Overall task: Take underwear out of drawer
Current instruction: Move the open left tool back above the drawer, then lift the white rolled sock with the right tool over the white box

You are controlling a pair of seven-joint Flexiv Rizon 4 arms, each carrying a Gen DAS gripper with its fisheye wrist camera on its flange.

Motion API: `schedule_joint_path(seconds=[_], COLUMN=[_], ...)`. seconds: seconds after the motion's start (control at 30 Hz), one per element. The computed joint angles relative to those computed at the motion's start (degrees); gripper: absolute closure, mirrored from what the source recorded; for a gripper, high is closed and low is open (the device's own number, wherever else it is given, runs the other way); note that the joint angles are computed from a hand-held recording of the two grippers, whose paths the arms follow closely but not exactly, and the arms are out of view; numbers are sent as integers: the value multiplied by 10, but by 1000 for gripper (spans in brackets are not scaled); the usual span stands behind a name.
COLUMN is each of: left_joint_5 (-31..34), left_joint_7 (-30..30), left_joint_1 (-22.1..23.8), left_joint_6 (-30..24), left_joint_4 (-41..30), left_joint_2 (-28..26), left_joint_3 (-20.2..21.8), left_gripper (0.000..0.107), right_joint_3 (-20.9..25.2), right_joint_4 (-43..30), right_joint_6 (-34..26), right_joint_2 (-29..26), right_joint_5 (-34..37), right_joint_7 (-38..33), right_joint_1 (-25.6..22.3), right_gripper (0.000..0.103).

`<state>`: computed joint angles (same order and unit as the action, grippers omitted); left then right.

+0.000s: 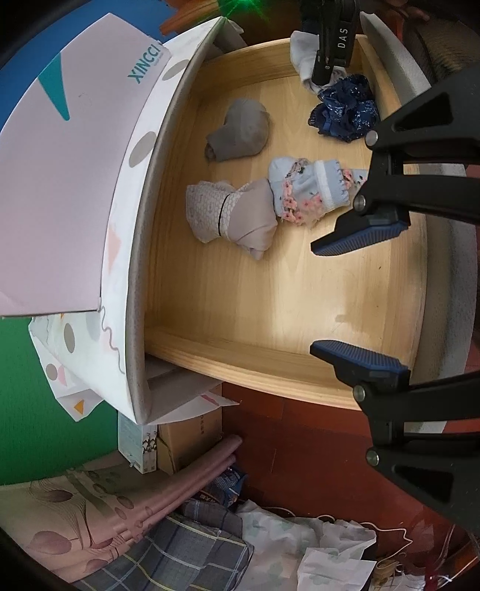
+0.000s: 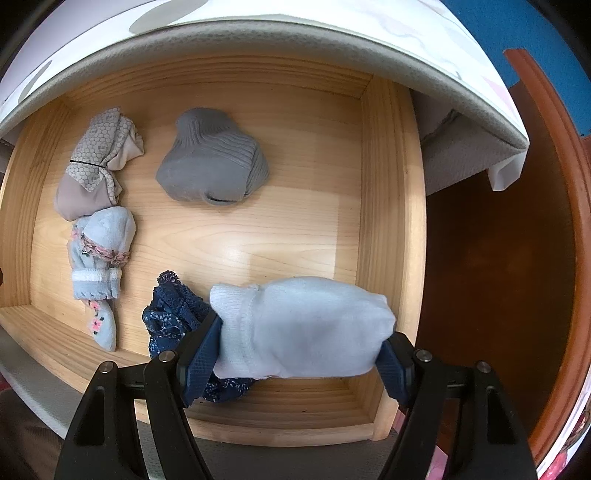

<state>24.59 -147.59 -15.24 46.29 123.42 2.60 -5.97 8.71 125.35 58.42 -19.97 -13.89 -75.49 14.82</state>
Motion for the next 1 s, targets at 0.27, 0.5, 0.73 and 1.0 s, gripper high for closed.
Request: schedule_joint_path(seconds=[0.27,0.5,0.73,1.0], left_joint_5=[-2,-7,-5,-7], left_joint_7=[4,8,5,7], left_joint_1=[-3,0,0,1], left_joint_6=[-1,2,10,11], left_joint_4=[-3,0,5,6], left_joint_2=[-7,-7,-3,-3], left_joint_3=[2,2,3,2], left_gripper=[58,58,58,58], right_joint_3=[-5,-3,6,23], right_joint_4=[15,33,30,20], right_joint_6=[25,65,64,33], right_joint_2=[9,24,34,76], right_joint_5=[-6,-3,20,68], right_joint_7=[6,9,-13,-59], right_joint_1=[-2,-10,-19,-25], right_gripper=[31,31,31,31])
